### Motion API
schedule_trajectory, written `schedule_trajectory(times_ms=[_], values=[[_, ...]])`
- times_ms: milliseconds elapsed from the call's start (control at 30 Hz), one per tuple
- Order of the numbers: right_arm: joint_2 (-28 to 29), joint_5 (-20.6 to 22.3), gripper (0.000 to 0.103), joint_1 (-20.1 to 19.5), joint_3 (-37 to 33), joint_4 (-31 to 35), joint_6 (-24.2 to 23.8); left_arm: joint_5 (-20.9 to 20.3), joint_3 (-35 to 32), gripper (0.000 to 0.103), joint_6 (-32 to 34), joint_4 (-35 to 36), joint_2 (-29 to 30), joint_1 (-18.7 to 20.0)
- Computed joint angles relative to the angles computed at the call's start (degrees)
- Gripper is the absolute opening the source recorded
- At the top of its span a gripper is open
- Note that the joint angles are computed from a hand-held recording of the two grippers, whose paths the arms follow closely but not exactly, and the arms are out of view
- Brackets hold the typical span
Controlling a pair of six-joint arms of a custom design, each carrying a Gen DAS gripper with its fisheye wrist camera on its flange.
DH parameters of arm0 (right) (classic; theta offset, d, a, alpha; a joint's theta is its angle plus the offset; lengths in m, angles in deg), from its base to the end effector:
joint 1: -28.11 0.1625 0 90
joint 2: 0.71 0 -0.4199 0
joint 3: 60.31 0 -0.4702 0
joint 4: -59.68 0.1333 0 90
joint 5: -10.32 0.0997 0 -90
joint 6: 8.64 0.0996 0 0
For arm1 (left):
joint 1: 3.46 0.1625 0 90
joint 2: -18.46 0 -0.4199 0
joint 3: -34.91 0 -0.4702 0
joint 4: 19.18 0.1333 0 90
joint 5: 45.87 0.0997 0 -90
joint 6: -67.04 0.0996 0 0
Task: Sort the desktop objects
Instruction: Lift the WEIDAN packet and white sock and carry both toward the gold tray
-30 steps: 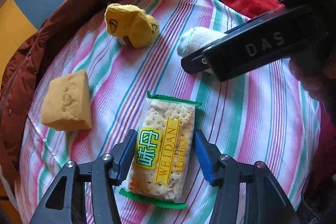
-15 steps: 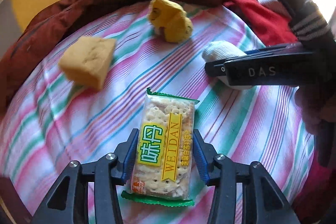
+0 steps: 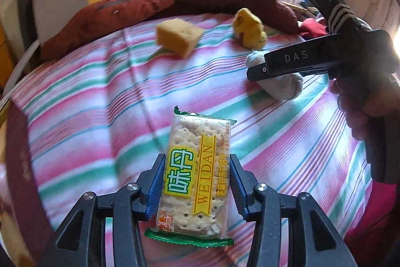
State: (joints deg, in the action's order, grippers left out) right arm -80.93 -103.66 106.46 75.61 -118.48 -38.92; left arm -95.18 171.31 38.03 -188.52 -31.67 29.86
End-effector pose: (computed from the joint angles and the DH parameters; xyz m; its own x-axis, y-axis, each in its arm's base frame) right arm -0.0039 -0.4783 0.1646 -0.8207 -0.0729 0.5668 -0.2819 0.9144 -0.2906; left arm -0.2167 -0.3797 -0.0714 -0.7091 0.3274 -0.6245 0.5553 0.8051 -0.2084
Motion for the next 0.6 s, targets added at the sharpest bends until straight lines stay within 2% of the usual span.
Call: schedule_trajectory(times_ms=[100, 267, 333, 500, 600], values=[[-0.97, 2.46, 0.054, 0.08, 1.71, 0.52, -2.85, 1.44, 2.65, 0.049, -3.87, 1.35, -3.17, -1.48], [3.05, 1.54, 0.054, 3.51, 1.96, -1.51, -3.74, 4.85, 6.48, 0.049, -8.93, 4.54, -8.98, -4.54], [0.02, 2.22, 0.054, 2.39, 5.23, -2.54, -6.22, 5.66, 7.33, 0.049, -10.25, 4.99, -10.25, -5.61], [4.5, 2.13, 0.054, 3.64, 4.14, -5.62, -6.37, 7.52, 9.62, 0.049, -12.83, 8.9, -15.57, -7.95], [3.91, 3.2, 0.054, 3.65, 4.91, -5.35, -6.13, 7.99, 10.63, 0.049, -14.95, 11.98, -18.23, -8.81]])
